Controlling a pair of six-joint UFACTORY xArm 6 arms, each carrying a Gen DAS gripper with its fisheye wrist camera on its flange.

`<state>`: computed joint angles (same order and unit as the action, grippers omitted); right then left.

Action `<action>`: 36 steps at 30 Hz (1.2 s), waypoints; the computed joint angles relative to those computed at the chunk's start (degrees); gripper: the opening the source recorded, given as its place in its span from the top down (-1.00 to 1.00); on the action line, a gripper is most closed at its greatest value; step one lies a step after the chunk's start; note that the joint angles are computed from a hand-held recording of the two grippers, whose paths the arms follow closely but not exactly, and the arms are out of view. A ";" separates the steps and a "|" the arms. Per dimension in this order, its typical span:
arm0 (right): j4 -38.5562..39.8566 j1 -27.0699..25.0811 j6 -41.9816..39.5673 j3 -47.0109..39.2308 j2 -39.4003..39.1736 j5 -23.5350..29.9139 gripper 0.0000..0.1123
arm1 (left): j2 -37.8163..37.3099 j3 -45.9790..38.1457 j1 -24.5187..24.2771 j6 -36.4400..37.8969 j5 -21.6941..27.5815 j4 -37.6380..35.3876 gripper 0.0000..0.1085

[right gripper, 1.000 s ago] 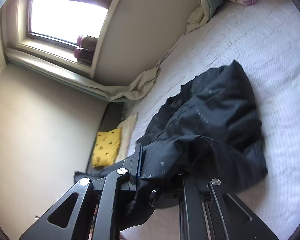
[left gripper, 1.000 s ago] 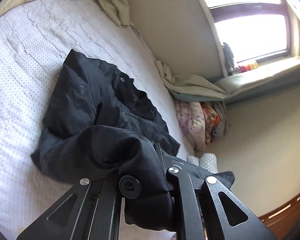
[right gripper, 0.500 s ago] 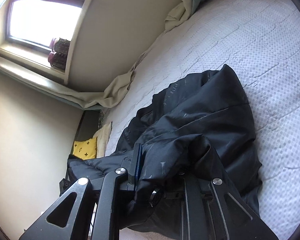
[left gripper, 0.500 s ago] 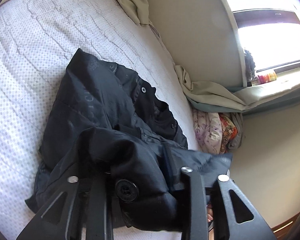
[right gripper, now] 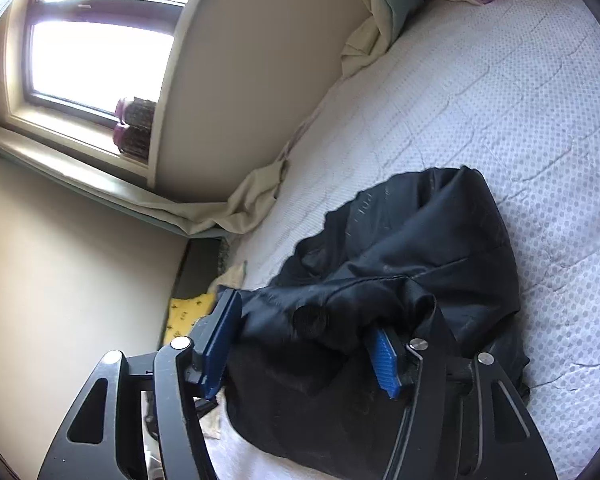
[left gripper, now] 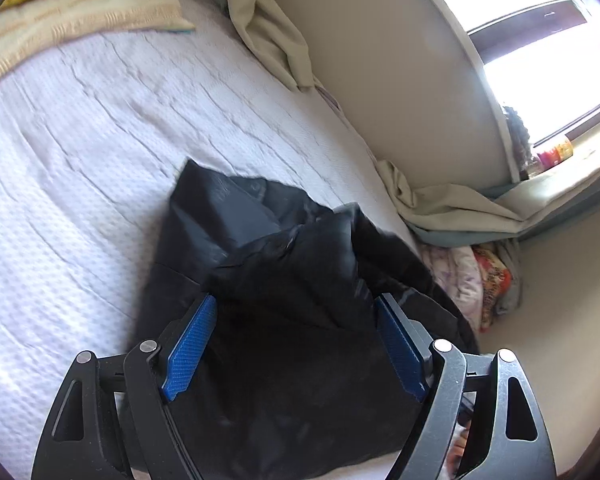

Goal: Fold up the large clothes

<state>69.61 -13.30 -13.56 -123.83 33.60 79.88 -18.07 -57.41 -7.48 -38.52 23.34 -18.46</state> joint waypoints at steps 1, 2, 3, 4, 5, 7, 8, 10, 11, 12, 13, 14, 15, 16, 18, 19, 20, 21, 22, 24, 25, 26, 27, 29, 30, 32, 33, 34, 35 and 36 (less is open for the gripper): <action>1.98 -0.53 0.43 0.07 0.06 0.54 -0.14 | -0.59 0.60 0.12 0.18 -0.40 -0.57 -0.58; 3.92 -1.04 0.60 0.63 -0.13 0.48 -0.21 | -1.14 1.26 0.26 0.72 -0.98 -1.89 -0.58; 5.03 -1.44 0.38 1.78 -0.92 -0.78 -0.27 | -1.67 1.81 0.40 0.81 -1.04 -2.54 -0.58; 4.49 -1.76 -0.07 2.65 -1.98 -3.02 -0.28 | -1.95 2.10 0.51 0.12 -0.77 -1.75 -0.58; 3.35 -1.92 -0.60 2.97 -2.65 -4.65 -0.28 | -2.54 2.56 0.67 -1.56 0.06 0.63 -0.58; -2.37 -1.90 -1.13 1.97 -3.37 -6.85 -0.28 | -3.22 3.00 0.71 -3.51 1.94 3.74 -0.58; -6.74 -1.62 -1.45 0.85 -3.52 -7.19 -0.28 | -3.45 3.21 0.63 -3.99 2.38 4.45 -0.58; -11.21 -1.23 -3.64 0.60 -4.24 -7.29 -0.28 | -4.28 4.15 0.65 -3.98 3.40 4.60 -0.58; -12.96 -1.15 -4.74 0.03 -4.25 -6.02 -0.28 | -4.83 4.78 0.76 -3.48 3.87 3.96 -0.58; -14.20 -1.10 -5.25 -0.15 -4.31 -5.03 -0.28 | -5.44 5.50 0.82 -2.79 4.22 2.98 -0.58; -15.07 -1.11 -5.68 0.08 -4.54 -4.49 -0.28 | -6.08 6.25 0.89 -2.10 4.57 2.10 -0.58; -16.18 -1.06 -6.32 0.51 -4.83 -4.04 -0.28 | -6.42 6.64 0.89 -2.01 4.83 1.93 -0.58; -17.57 -1.01 -7.26 0.64 -4.99 -3.23 -0.28 | -6.96 7.20 0.92 -1.77 5.57 1.94 -0.58; -18.42 -0.84 -7.89 1.23 -5.41 -3.13 -0.28 | -7.27 7.46 0.90 -1.71 6.24 2.45 -0.58; -20.02 -0.68 -9.46 2.64 -6.18 -2.88 -0.28 | -7.36 7.66 0.68 -1.82 7.11 3.91 -0.58; -20.14 -0.62 -10.57 4.45 -7.06 -2.92 -0.28 | -7.35 7.92 0.41 -1.49 6.98 4.05 -0.58; -20.47 -0.43 -10.87 4.61 -7.07 -2.70 -0.28 | -7.10 8.10 0.03 -0.24 6.57 3.26 -0.56; -20.76 -0.25 -11.55 5.46 -7.43 -2.60 -0.28 | -6.66 8.06 -0.39 1.30 6.20 2.00 -0.55; -21.30 0.05 -12.32 6.17 -7.77 -2.26 -0.28 | -6.27 7.88 -0.65 2.30 6.12 1.32 -0.51; -23.10 0.62 -13.52 6.58 -7.72 -1.33 -0.28 | -4.89 6.85 -1.44 3.26 7.12 2.49 -0.34; -24.06 0.96 -13.76 6.72 -7.69 -1.07 -0.28 | -4.30 6.17 -1.74 2.56 8.42 4.67 -0.11; -25.60 1.41 -14.09 6.97 -7.65 -0.57 -0.20 | -3.80 5.68 -2.01 2.50 9.70 6.30 0.11; -26.37 1.73 -14.16 7.10 -7.68 -0.10 0.04 | -3.72 5.73 -2.07 3.31 10.12 5.81 0.20; -28.49 2.29 -14.67 6.89 -7.32 1.96 0.42 | -4.05 6.09 -2.11 4.94 10.00 3.23 0.50; -28.97 2.43 -15.24 7.57 -7.76 1.98 0.62 | -4.76 6.69 -2.00 6.17 9.65 1.17 0.56; -29.57 2.54 -15.68 8.77 -8.82 1.92 0.75 | -6.37 8.04 -1.75 7.39 9.29 -2.98 0.66; -29.96 2.40 -14.54 9.37 -9.35 1.75 0.79 | -7.41 9.06 -1.51 7.42 9.19 -4.77 0.67; -30.26 2.26 -13.12 9.46 -9.43 1.84 0.81 | -8.09 9.83 -1.40 7.58 9.00 -6.09 0.67; -30.49 1.95 -11.13 9.49 -9.37 2.20 0.83 | -8.87 10.94 -1.24 7.99 8.85 -7.95 0.67; -30.77 1.70 -9.60 10.07 -9.47 2.19 0.83 | -9.04 11.48 -1.12 8.62 8.83 -8.86 0.67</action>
